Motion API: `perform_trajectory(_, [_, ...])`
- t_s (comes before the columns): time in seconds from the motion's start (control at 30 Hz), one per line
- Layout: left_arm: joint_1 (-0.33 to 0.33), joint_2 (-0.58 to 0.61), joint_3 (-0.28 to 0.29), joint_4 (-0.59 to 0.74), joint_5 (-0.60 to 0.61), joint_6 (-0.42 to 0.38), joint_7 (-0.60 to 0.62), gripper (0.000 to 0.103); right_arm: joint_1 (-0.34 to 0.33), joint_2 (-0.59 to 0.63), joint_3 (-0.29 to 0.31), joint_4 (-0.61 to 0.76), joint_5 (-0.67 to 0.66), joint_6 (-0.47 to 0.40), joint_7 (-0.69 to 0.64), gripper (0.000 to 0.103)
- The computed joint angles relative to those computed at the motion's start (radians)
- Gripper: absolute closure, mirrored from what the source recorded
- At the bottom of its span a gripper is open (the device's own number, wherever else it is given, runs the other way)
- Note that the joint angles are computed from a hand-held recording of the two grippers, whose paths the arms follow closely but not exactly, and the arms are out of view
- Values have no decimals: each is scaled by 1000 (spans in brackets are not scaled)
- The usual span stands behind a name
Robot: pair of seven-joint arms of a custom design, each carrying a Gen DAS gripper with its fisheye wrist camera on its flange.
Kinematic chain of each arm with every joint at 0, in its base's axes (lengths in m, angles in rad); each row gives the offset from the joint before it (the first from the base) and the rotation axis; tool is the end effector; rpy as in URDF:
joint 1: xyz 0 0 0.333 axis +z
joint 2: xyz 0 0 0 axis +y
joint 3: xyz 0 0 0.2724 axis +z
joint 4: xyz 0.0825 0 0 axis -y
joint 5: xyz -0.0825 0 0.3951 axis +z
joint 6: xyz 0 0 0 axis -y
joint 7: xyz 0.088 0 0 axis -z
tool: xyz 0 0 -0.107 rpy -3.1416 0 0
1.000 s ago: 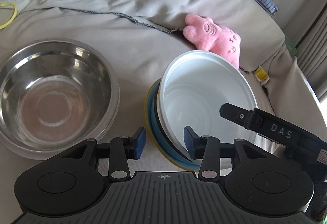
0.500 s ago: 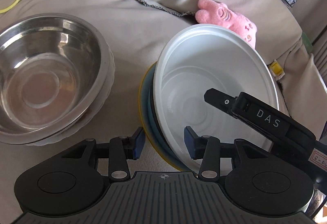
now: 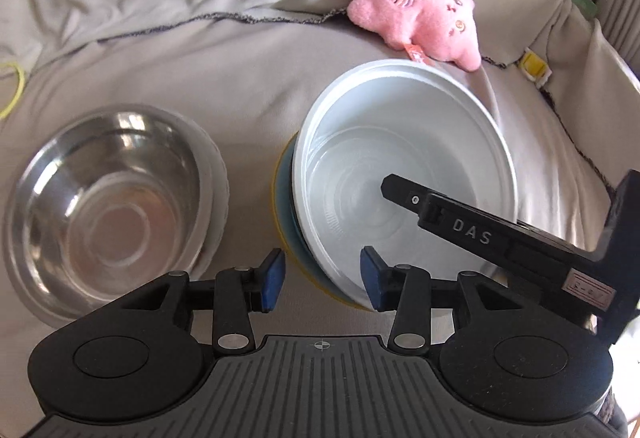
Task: Organize plates and bowls
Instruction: 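Grasp the white paper bowl stack rim with the left gripper and tilt it up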
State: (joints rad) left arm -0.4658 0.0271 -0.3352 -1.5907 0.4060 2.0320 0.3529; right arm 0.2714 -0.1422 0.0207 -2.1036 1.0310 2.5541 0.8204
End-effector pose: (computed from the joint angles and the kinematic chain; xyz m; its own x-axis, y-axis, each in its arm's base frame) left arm 0.4437 -0.4220 0.6097 0.2471 -0.9453 0.2130 -0.8099 -0.3222 -0.4901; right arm 0.5492 0.1530 0.4944 0.4610 -0.7638 -0.4518 -0.7353 -0.0437 -0.6763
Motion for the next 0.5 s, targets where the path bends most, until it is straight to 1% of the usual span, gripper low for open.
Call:
perform_trajectory(0.03, [-5, -2, -4, 21, 15, -28, 23, 59, 0, -1, 0, -2, 0, 3, -1, 44])
perform_trajectory(0.13, [-10, -8, -7, 66, 63, -74, 81, 60, 1, -4, 0, -6, 3, 6, 5, 44])
perform_trajectory(0.2, [-10, 18, -4, 122, 99, -103, 151, 60, 0, -2, -2, -6, 5, 6, 8, 44])
perform_trajectory(0.23, [-7, 34, 1, 152, 102, -110, 190, 60, 0, -4, -2, -10, 7, 8, 10, 43])
perform_trajectory(0.3, [14, 68, 19, 205, 46, -86, 282, 60, 0, -8, -2, -18, 8, 13, 15, 43])
perform_trajectory(0.33, [22, 94, 25, 244, 24, -87, 315, 60, 1, -11, -1, -25, 12, 20, 13, 42])
perform_trajectory(0.37, [24, 129, 30, 291, 21, -104, 355, 60, 2, -12, -1, -28, 16, 25, 11, 41])
perform_trajectory(0.43, [14, 224, 36, 422, 19, -174, 458, 60, 6, -13, 0, -36, 26, 38, 14, 40])
perform_trajectory(0.47, [6, 264, 43, 476, 19, -205, 490, 60, 7, -13, 1, -40, 30, 41, 20, 39])
perform_trajectory(0.5, [2, 296, 50, 514, 10, -224, 518, 55, 7, -14, 1, -43, 28, 42, 34, 39])
